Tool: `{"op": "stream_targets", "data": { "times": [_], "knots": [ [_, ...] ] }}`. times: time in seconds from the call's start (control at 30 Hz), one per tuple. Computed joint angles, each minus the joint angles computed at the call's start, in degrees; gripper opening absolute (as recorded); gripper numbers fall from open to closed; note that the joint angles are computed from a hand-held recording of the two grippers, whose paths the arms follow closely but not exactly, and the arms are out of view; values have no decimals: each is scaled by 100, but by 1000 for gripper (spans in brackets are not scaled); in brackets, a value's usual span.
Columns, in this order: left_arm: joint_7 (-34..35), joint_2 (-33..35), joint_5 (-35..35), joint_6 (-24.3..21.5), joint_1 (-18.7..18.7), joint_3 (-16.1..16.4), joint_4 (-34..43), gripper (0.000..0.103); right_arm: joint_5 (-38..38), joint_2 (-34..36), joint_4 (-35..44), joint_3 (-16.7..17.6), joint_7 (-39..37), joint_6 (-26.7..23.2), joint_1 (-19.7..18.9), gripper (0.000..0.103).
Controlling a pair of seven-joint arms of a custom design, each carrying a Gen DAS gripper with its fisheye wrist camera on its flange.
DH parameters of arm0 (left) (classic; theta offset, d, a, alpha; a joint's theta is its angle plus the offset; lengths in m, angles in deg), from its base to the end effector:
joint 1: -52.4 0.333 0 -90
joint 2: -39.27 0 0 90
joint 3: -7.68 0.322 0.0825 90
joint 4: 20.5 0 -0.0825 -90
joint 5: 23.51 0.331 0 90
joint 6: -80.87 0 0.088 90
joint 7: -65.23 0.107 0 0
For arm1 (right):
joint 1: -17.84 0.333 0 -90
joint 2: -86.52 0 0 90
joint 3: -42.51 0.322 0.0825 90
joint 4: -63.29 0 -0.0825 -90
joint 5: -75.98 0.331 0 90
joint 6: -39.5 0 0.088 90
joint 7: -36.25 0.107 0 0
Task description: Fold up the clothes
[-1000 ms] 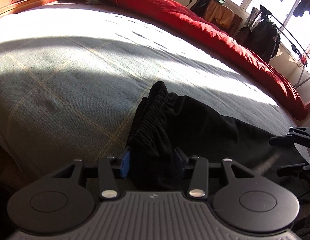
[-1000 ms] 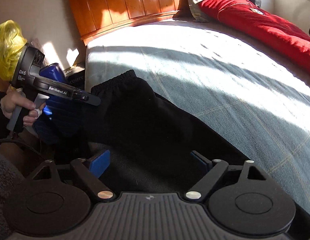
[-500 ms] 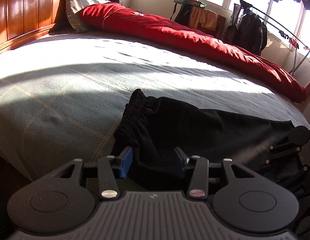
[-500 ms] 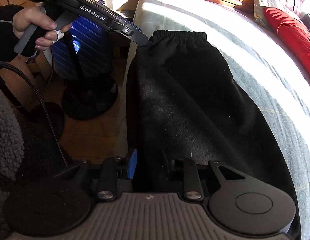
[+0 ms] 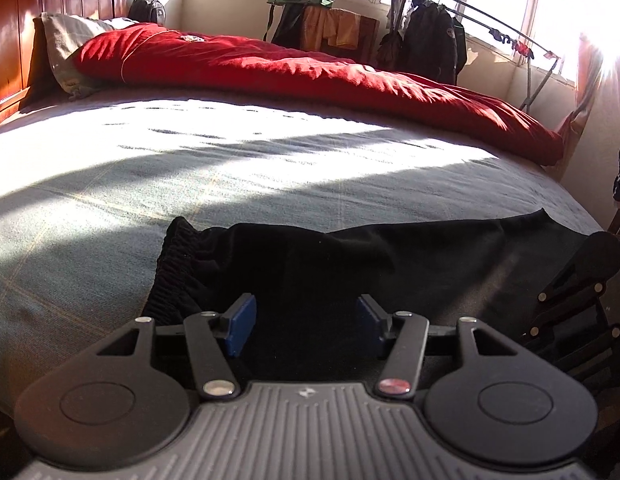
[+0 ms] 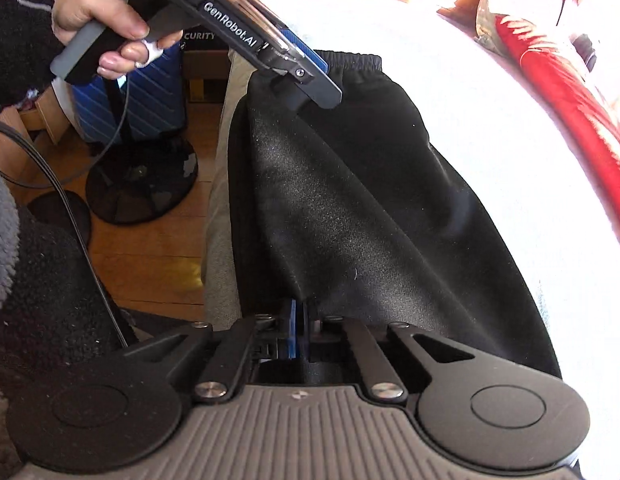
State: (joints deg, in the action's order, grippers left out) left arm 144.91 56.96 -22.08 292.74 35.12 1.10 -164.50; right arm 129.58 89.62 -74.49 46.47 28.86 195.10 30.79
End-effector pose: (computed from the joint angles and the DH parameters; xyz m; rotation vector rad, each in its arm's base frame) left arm 0.4544 -0.2019 0.3265 -1.5728 2.0082 -1.0799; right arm 0.4616 0.1100 0.3549 -2.5780 0.5147 -0.2548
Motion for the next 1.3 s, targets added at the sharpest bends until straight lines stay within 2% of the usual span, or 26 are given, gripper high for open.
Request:
{"op": "stream_targets", "data": {
  "times": [0.07,0.13,0.17,0.23,0.27,0.33,0.4,0.5,0.57,0.63,0.7,0.77,0.83,0.9,0.97,1.07,1.17,1.23,1.3],
  "knots": [
    [-156,-11,210,-132,164,-77,-10,62,-301,23,213,-131,395,-688,-132,3],
    [-386,-13,356,-477,304,-137,4,62,-492,160,485,-218,722,-1372,-267,3],
    [-619,-12,576,-774,505,-257,40,62,-583,249,594,-232,869,-1592,-312,3],
    [-1312,42,1268,-1218,1216,-753,50,62,-724,371,708,-213,1043,-1730,-350,3],
    [-1555,47,1522,-1226,1465,-920,-10,62,-752,384,726,-191,1055,-1694,-356,4],
    [-1848,-105,1900,-1175,1697,-1046,-118,62,-694,375,861,-171,1036,-1798,-409,6],
    [-2032,-220,2181,-918,1758,-1009,-139,62,-542,376,1039,-164,972,-1861,-463,13],
    [-2234,-28,2617,-229,1848,-911,152,69,-302,511,1300,-133,964,-1762,-484,16],
    [-2273,286,2681,-177,1712,-771,555,70,-148,620,1477,-101,975,-1673,-496,19],
    [-2260,591,2609,-304,1535,-627,937,70,-23,725,1630,-69,1016,-1604,-510,21],
    [-2531,787,2730,-770,1671,-746,1197,70,14,817,1692,-42,1149,-1539,-504,23],
    [-2696,768,2649,-1166,1675,-717,1089,69,11,892,1685,-11,1295,-1347,-474,25],
    [-2847,677,2830,-986,2023,-930,767,71,61,872,1613,-8,1368,-1253,-510,29],
    [-3258,575,3200,-1060,2527,-1308,661,71,158,859,1562,-8,1435,-1181,-552,36],
    [-3433,523,3463,-1172,2693,-1465,787,70,415,870,1572,2,1473,-1164,-620,42],
    [-3360,876,3964,-933,2792,-1666,1355,72,949,895,1592,36,1486,-1117,-689,50],
    [-3598,1700,4766,-961,3247,-2315,2268,73,1512,899,1541,67,1520,-854,-675,56],
    [-3578,2038,4731,-1085,3022,-2225,2717,73,1802,833,1444,59,1530,-711,-669,61],
    [-3512,1960,4329,-1560,2556,-1821,2831,73,2032,680,1248,15,1526,-521,-659,64]
  ]
}}
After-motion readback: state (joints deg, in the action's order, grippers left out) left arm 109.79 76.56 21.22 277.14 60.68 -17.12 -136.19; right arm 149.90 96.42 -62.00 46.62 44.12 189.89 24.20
